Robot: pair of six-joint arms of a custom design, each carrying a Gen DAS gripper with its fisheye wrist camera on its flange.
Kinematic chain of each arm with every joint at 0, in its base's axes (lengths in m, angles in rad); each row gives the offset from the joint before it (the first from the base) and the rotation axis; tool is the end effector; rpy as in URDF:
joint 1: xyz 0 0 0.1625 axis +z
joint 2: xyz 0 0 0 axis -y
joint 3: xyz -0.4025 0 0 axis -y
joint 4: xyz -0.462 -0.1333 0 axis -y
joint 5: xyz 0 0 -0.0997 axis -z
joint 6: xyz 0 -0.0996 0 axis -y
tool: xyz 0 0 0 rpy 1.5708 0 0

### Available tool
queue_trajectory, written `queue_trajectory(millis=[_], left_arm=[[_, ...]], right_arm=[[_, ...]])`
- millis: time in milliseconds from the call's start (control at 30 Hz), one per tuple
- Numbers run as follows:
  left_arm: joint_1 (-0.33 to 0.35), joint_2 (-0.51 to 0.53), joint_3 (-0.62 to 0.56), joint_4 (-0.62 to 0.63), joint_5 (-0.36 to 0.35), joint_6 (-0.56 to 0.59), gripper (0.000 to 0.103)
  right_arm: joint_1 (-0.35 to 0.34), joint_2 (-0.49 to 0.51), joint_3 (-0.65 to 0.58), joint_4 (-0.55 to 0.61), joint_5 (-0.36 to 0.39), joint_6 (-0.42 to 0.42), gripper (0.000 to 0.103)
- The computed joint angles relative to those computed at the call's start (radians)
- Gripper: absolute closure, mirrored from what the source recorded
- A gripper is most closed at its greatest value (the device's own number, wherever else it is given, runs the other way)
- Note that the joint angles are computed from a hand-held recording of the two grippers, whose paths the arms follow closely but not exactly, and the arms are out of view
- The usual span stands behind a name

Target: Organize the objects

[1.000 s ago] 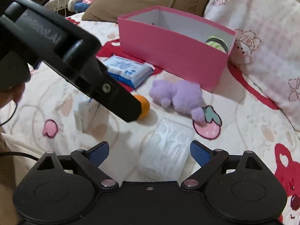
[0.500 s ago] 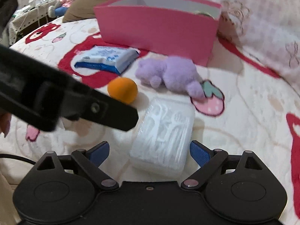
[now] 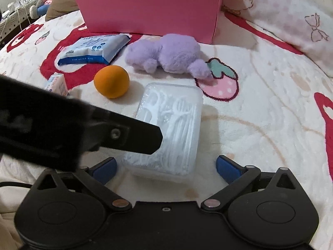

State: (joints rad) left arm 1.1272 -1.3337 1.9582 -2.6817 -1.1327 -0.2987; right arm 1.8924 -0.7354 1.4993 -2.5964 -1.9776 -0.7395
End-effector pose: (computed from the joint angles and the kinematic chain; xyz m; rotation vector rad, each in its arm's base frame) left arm -0.0988 -0.6169 0.2505 0.0481 2.7861 -0.8680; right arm 0.3268 -0.6838 0.0504 1.2944 -2.3502 0.2306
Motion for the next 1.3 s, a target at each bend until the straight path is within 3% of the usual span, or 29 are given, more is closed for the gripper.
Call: queue_trajectory(millis=[100,133,200,300,367,433,500,600,733,1067,1300], left_arm=[[0.002,0.005,-0.003,0.012,0.002,-0.011,0.057],[0.005,0.005,-0.003,0.012,-0.009,-0.013,0.068],[0.016,0.002,-0.004,0.003,-0.057,-0.016,0.075],[0.016,0.005,-0.011,0.014,-0.056,-0.018,0.074],[0.017,0.004,-0.014,0.023,-0.058,-0.037,0.075],[0.023,0.005,-0.02,0.038,-0.072,-0.056,0.076],[0.029,0.009,-0.029,0.059,-0.087,-0.067,0.074],[0.033,0.016,-0.038,0.075,-0.094,-0.07,0.072],[0.031,0.017,-0.037,0.067,-0.089,-0.075,0.072],[0.009,-0.003,-0.035,0.092,-0.047,-0.066,0.072],[-0.006,-0.061,-0.026,0.078,-0.048,-0.025,0.072]], right_arm=[[-0.005,-0.008,0.004,0.005,0.016,-0.007,0.0],[-0.002,-0.008,0.002,0.008,0.01,-0.005,0.0],[0.005,-0.006,0.001,0.002,-0.006,-0.005,0.002],[0.025,-0.007,0.008,-0.026,-0.038,-0.039,0.018],[0.034,-0.017,0.004,0.013,-0.013,-0.046,0.023],[0.043,-0.008,-0.006,0.019,-0.037,-0.039,0.024],[0.039,0.006,-0.014,0.009,-0.058,-0.026,0.033],[0.02,-0.001,-0.011,0.019,-0.023,0.026,0.033],[0.009,-0.016,0.014,-0.011,0.009,0.014,0.034],[0.048,0.0,0.018,-0.062,-0.07,-0.029,0.035],[0.076,-0.002,0.012,-0.099,-0.046,-0.069,0.035]])
